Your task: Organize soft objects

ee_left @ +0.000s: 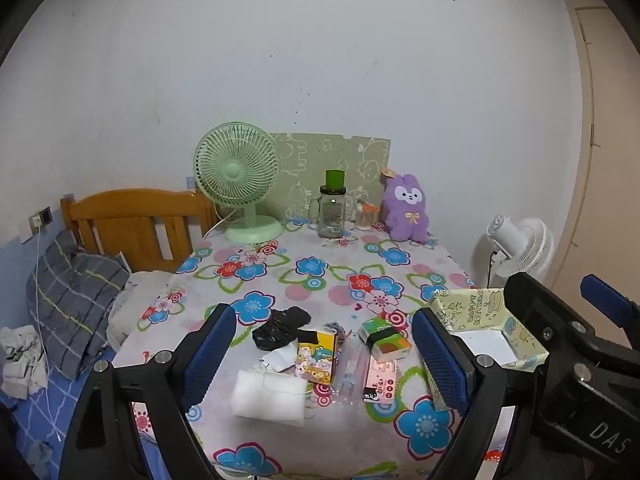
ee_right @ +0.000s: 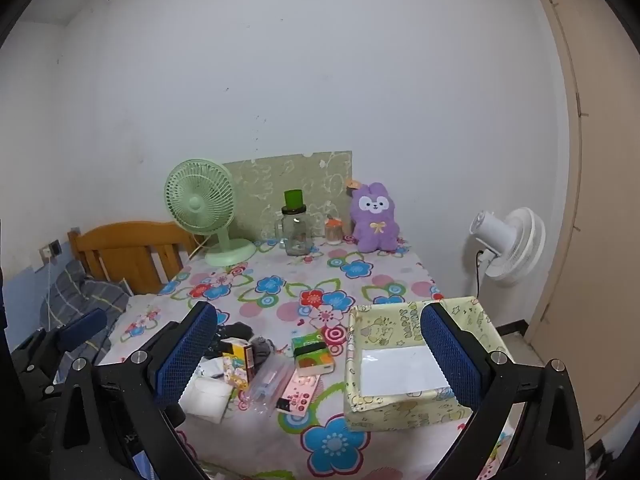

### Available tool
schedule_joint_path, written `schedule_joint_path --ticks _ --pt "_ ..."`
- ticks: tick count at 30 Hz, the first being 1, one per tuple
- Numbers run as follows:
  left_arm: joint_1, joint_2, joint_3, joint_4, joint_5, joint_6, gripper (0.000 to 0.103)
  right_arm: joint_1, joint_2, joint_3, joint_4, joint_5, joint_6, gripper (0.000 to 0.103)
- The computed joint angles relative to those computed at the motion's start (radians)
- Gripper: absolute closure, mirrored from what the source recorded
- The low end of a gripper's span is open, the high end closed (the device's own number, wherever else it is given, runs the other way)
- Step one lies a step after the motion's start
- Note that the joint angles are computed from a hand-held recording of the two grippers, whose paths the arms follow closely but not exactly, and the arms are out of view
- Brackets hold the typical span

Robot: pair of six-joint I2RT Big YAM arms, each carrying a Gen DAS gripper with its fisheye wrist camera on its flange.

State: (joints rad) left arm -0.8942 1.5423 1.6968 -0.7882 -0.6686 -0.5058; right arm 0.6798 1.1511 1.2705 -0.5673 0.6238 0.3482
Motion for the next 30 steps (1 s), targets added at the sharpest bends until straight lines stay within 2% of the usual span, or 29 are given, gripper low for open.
schedule_joint_path --ticks 3,4,8,9,10,30 --pt "0.006 -0.002 -0.006 0.019 0.009 0.019 0.012 0.001 0.001 0.002 -0.002 -0.001 -0.003 0.000" --pt "-0.006 -0.014 -0.030 0.052 -0.024 0.044 0.012 0.005 0.000 0.003 -0.002 0.010 -0.010 0.000" --pt "-0.017 0.008 0.008 0.005 -0.042 0.032 0.012 0.002 0.000 0.004 -0.012 0.005 -0.011 0.000" --pt "-0.019 0.011 0.011 0.005 -0.048 0.033 0.012 0.012 -0.004 0.011 -0.029 0.011 -0.003 0.000" --pt "-0.018 0.009 0.011 0.005 -0.051 0.034 0.012 -0.001 0.001 0.003 -0.011 -0.004 -0.002 0.000" --pt "-0.013 -0.002 -0.002 0.040 -0.055 0.072 0.012 0.002 0.004 0.004 -0.022 -0.007 0.011 0.000"
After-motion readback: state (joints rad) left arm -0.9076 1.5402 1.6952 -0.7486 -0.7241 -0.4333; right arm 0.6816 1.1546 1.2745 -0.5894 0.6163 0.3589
